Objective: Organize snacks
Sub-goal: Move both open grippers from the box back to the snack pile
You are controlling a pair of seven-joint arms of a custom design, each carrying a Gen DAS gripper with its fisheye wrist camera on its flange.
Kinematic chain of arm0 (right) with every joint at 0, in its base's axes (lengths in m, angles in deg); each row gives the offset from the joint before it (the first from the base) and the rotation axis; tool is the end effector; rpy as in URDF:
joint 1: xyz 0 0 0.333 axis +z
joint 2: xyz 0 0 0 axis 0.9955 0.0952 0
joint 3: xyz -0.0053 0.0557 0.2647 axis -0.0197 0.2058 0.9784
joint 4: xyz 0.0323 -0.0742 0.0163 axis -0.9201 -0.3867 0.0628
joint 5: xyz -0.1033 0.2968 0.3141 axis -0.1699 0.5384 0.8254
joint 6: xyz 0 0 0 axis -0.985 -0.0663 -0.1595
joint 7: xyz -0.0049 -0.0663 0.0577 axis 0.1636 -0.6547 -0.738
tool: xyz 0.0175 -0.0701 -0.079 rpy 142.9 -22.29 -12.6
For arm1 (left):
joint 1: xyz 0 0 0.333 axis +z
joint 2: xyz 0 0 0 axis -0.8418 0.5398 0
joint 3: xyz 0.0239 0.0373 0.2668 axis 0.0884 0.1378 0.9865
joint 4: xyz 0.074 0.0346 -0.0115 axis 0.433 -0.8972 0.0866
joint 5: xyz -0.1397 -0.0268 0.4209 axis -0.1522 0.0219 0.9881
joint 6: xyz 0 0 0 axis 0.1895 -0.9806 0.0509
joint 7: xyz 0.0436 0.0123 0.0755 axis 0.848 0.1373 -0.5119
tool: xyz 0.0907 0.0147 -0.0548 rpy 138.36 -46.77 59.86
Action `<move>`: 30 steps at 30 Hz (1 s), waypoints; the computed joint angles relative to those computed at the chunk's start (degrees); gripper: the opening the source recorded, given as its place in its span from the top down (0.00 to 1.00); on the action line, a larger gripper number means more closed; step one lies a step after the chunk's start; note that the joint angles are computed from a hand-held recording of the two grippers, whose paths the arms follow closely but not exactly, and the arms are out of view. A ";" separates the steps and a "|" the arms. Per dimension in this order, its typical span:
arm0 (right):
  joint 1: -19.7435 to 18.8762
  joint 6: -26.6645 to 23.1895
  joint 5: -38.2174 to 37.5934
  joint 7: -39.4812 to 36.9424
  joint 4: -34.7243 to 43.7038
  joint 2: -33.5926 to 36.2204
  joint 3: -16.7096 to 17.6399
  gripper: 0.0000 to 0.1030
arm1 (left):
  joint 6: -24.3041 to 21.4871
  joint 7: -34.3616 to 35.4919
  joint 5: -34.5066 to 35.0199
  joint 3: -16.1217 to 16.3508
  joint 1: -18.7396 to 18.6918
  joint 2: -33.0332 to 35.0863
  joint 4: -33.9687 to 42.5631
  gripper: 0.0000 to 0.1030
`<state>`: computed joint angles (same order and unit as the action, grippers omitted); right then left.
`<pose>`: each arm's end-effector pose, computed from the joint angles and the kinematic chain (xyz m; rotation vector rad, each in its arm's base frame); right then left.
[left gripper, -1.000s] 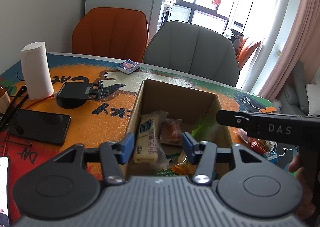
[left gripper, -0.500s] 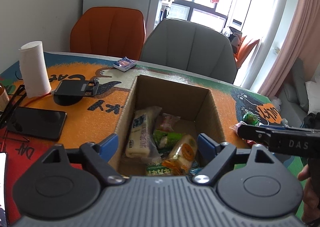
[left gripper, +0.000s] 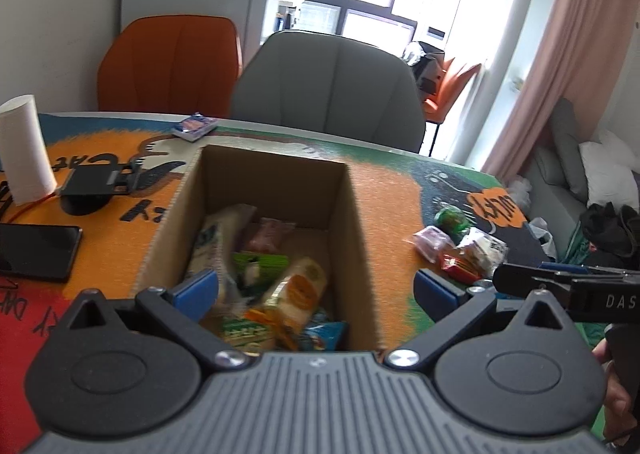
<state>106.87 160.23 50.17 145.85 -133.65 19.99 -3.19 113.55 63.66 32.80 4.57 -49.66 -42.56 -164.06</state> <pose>0.5625 0.3771 0.4440 -1.8978 1.2099 -0.2359 0.4637 -0.1805 0.4494 -1.9729 1.4420 -0.8760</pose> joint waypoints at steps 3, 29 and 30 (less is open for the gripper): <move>-0.80 0.31 2.31 -1.09 -2.19 -1.78 -0.26 0.00 | 0.63 0.58 -0.55 0.33 -1.05 0.99 0.81 0.00; -0.74 1.37 -1.59 1.73 -10.42 -6.54 -6.41 0.08 | 3.09 -11.14 16.97 -5.31 -0.18 17.77 14.26 0.09; -0.85 1.04 -1.57 1.49 -10.28 -6.40 -6.43 0.10 | 3.19 -11.77 18.00 -4.95 -0.49 18.75 14.83 0.11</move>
